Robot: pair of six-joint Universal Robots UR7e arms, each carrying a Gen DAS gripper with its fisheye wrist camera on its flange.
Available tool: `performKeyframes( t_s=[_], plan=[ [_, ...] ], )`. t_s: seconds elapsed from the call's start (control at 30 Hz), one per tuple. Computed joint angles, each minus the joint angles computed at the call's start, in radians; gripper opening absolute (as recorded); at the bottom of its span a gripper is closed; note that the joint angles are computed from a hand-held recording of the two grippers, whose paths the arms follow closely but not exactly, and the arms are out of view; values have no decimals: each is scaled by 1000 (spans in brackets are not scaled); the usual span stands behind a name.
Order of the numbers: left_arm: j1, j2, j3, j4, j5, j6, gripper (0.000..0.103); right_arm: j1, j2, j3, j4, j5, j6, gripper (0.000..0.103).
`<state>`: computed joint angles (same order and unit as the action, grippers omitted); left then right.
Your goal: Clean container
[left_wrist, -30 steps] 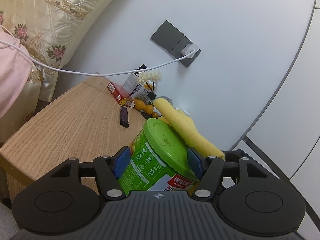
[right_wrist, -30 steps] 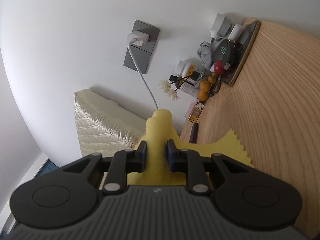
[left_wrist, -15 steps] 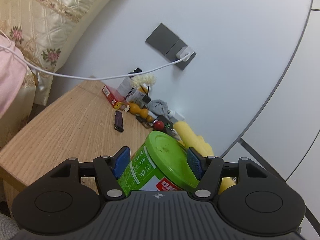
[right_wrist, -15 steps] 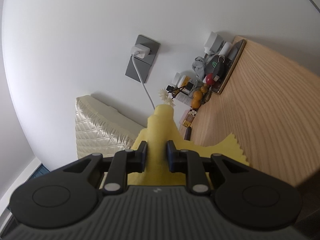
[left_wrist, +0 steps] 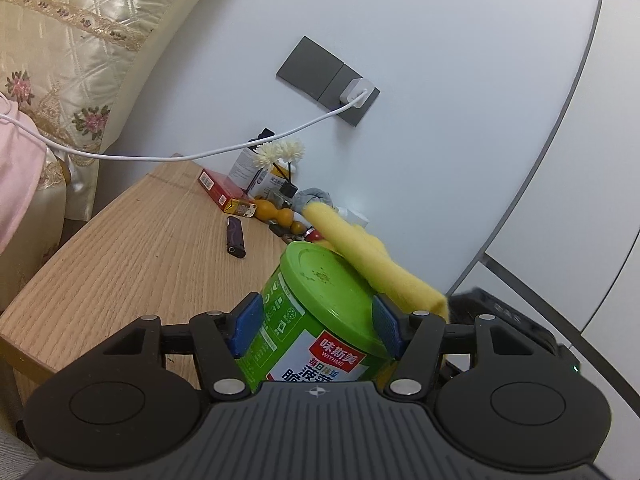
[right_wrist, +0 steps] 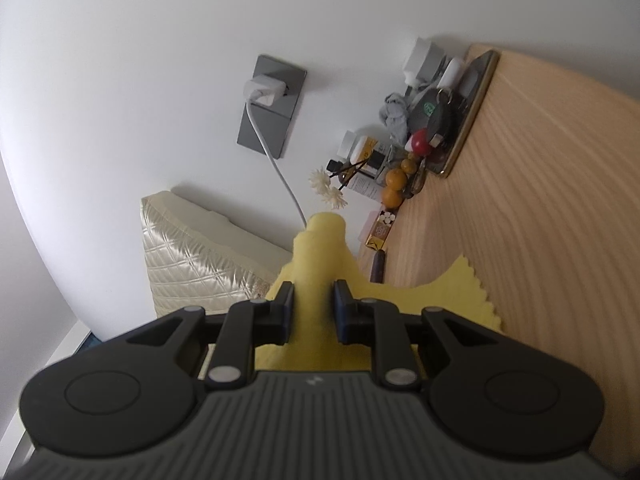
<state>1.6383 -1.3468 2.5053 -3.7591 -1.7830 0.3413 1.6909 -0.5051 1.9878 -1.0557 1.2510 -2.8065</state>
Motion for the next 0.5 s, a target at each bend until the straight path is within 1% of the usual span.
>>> performKeyframes(
  t_s=[0.13, 0.3, 0.5],
  plan=[
    [-2, 4, -2, -2, 4, -6, 65, 2, -1, 7, -7, 4, -8, 22],
    [-1, -1, -11, 21, 5, -31, 66, 16, -23, 73, -50, 35, -80, 22],
    [-5, -3, -10, 25, 12, -34, 66, 4, -34, 136, -84, 6, -101, 22]
  ],
)
